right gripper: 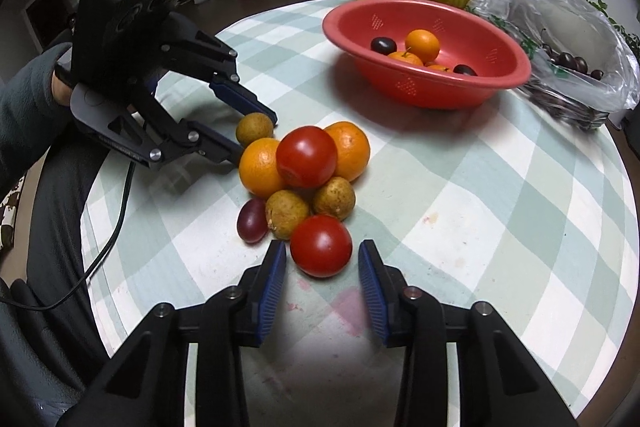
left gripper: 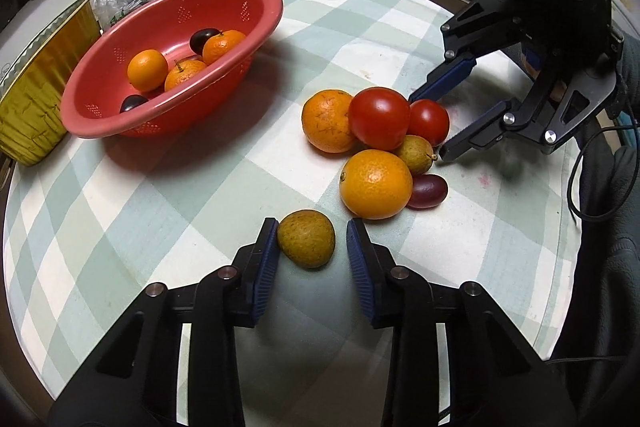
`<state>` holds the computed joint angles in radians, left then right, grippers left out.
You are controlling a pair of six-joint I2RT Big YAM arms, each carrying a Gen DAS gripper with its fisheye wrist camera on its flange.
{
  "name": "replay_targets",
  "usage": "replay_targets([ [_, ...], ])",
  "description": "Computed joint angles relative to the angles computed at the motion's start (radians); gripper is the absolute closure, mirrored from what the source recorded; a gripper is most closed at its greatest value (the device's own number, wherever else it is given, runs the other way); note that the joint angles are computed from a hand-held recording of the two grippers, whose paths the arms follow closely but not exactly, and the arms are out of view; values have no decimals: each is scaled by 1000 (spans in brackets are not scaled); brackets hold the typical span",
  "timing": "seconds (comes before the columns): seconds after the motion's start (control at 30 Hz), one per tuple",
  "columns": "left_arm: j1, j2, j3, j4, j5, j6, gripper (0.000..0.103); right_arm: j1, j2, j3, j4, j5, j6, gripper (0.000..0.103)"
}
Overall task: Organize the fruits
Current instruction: 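Grasp a small brown round fruit with the left tool while the right tool grasps a red tomato, then carry the brown fruit and red tomato over the red bowl with both tools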
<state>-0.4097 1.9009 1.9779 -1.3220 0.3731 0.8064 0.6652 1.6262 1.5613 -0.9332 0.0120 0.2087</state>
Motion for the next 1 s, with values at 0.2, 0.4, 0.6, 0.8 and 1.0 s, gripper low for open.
replay_targets([
  [0.2, 0, -5, -6, 14, -7, -16, 77, 0, 3, 0, -4, 3, -9, 68],
  [0.4, 0, -19, -26, 39, -19, -40, 77, -1, 1, 1, -4, 3, -8, 69],
  [0.6, 13, -42, -47, 68, 1, -76, 77, -7, -19, -19, 19, 2, 18, 69],
  [0.8, 25, -64, -65, 102, 21, -129, 77, -10, -33, -39, 31, -1, 43, 70],
  [1.0, 39, -66, -47, 130, 47, -196, 77, -26, -57, -59, 50, 6, 73, 70],
])
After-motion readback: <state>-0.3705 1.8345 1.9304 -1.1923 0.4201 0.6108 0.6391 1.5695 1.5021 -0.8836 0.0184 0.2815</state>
